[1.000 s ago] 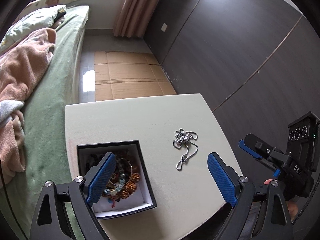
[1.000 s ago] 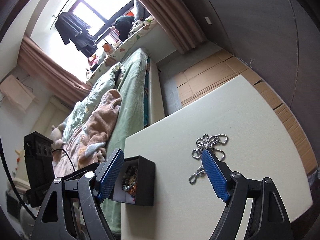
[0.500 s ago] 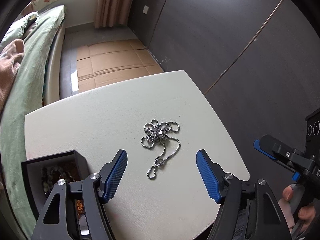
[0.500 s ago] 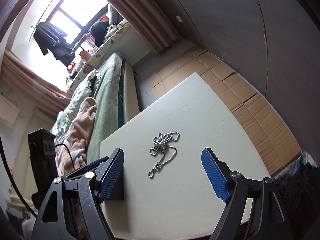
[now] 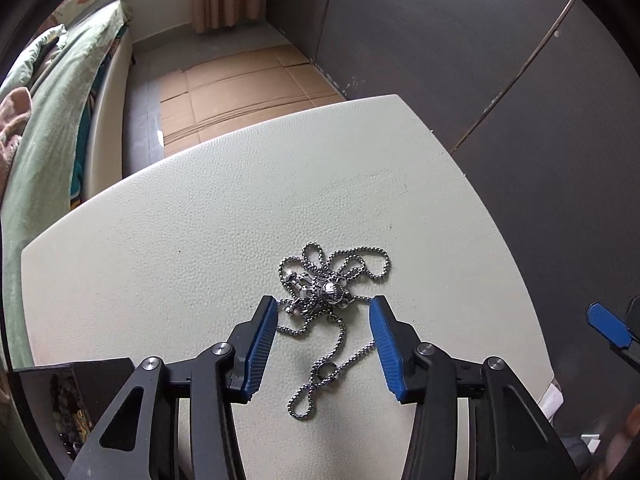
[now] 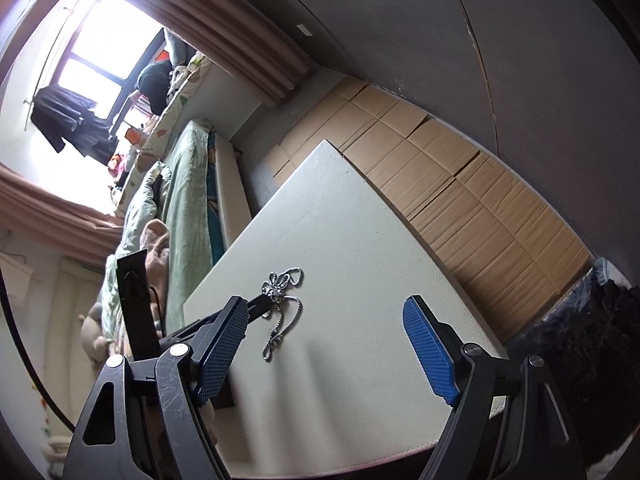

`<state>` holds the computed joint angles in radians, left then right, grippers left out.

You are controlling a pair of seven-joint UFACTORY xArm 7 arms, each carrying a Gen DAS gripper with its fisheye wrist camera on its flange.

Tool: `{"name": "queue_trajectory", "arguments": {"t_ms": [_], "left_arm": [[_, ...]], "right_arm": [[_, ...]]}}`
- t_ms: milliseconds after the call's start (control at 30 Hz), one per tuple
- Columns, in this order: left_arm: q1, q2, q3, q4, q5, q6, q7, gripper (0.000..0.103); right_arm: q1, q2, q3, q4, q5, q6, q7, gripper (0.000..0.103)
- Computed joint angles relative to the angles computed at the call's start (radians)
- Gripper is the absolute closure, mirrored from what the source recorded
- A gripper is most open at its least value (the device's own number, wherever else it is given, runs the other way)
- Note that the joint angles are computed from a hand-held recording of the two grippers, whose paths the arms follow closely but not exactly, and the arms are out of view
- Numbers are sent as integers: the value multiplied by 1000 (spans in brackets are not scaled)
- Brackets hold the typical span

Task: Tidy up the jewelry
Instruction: 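Move the left gripper to the silver chain necklace and grasp its pendant, then lift the necklace with the left gripper while the right gripper grasps the small silver ring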

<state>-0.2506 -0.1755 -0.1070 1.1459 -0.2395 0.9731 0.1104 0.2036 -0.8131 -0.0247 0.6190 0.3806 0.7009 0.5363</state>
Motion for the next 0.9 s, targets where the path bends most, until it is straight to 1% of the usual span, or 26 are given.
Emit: {"name": "queue_trajectory", "arguments": {"t_ms": [100,233,333,367,467,600,667,733,800,900], "left_arm": [[1,-8,-12,-8,68,5,8,54],[-6,1,-28,-20,124,7,-5,54],[-12,6,-47,-32,202,-32,-35,54],[-15,9,-48,-32,213,-45,-41,54],[-18,21,-37,-32,196,-80,-44,54],[-14,40,-28,-19,185,-97,-48,54],[-12,46,-26,-16,182,-111,-54,59],[-8,44,-25,-21,186,-126,-66,70],[-10,47,-24,-16,178,-120,-59,79],[-10,48,-10,-8,117,-102,-26,80]], "right_arm": [[3,-1,-9,-8,5,-4,-7,22],[3,-2,-21,-16,23,1,-3,22],[2,-3,-22,-20,31,-1,1,22],[2,-4,-24,-21,32,-2,-2,22],[6,3,-30,-23,38,-8,-12,22],[16,19,-36,-21,52,-4,-25,22],[24,25,-41,-20,64,-3,-35,22],[28,27,-44,-19,74,-4,-45,22],[26,27,-40,-19,77,-5,-47,22],[23,30,-32,-18,78,-1,-42,22]]}}
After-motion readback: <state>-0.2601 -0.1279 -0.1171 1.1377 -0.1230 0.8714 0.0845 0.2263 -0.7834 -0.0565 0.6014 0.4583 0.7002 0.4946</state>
